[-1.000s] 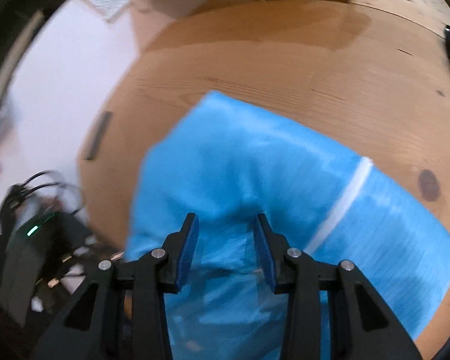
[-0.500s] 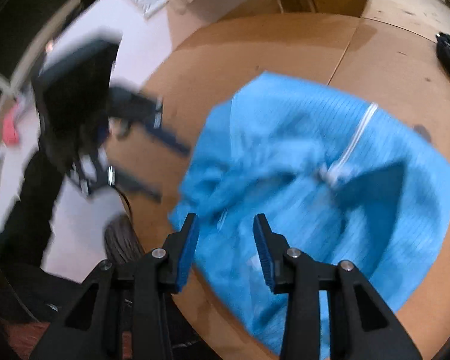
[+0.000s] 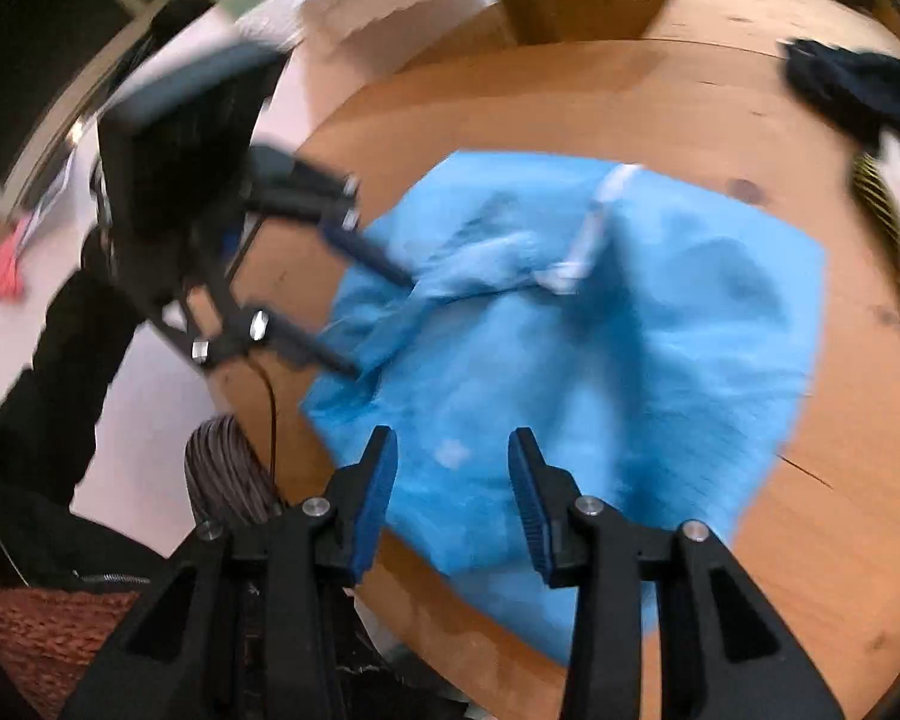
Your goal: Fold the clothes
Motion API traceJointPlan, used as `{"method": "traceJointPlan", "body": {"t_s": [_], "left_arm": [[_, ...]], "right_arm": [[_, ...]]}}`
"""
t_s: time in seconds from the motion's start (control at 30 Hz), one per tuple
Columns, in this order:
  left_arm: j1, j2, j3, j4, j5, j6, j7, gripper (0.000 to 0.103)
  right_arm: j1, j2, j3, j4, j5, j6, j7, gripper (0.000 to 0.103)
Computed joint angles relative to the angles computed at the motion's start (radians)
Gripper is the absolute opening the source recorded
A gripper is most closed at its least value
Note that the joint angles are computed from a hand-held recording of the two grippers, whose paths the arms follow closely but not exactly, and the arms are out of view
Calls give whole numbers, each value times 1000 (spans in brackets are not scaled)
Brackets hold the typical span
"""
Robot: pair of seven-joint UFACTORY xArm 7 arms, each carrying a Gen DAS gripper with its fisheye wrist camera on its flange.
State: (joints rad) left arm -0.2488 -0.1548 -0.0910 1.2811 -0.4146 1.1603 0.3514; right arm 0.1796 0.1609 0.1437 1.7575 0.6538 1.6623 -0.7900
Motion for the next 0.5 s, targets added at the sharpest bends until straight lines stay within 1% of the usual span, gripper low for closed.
{"method": "traceJointPlan", "body": {"t_s": [0.07,0.1,0.17,0.2,0.27,0.3,0.33,0.4,0.47,0.5], "left_arm": [[2,20,-7,-15,25,7,-31,49],[5,23,-9,-27,42,12,-52,49],[9,-5,-5,-59,38,4,-74,48],[8,-26,-6,-65,39,-5,-82,48],[2,-52,-11,-56,47,-14,-101,49],[-4,-56,-16,-40,53,-13,-112,49],[-13,-42,-19,-21,46,-18,-111,49],[-30,-12,-27,18,29,-30,-106,49],[-43,34,-35,60,13,-48,-105,49],[-51,68,-44,86,9,-62,-115,49]], "right_arm": [[-10,0,4,-29,-19,1,16,38],[13,-4,-1,-53,-71,-4,10,38],[24,-23,1,-98,-113,-30,-12,38],[16,-21,-3,-94,-88,-19,-17,38],[-6,-19,-14,-65,-11,-32,-25,38],[-34,-17,1,-50,26,-45,-27,38],[-20,-26,-19,-46,45,-99,-45,38],[-9,-26,-12,-32,28,-183,-66,38],[12,2,2,-1,-16,-220,-88,38],[19,46,5,55,-54,-210,-93,38]]}}
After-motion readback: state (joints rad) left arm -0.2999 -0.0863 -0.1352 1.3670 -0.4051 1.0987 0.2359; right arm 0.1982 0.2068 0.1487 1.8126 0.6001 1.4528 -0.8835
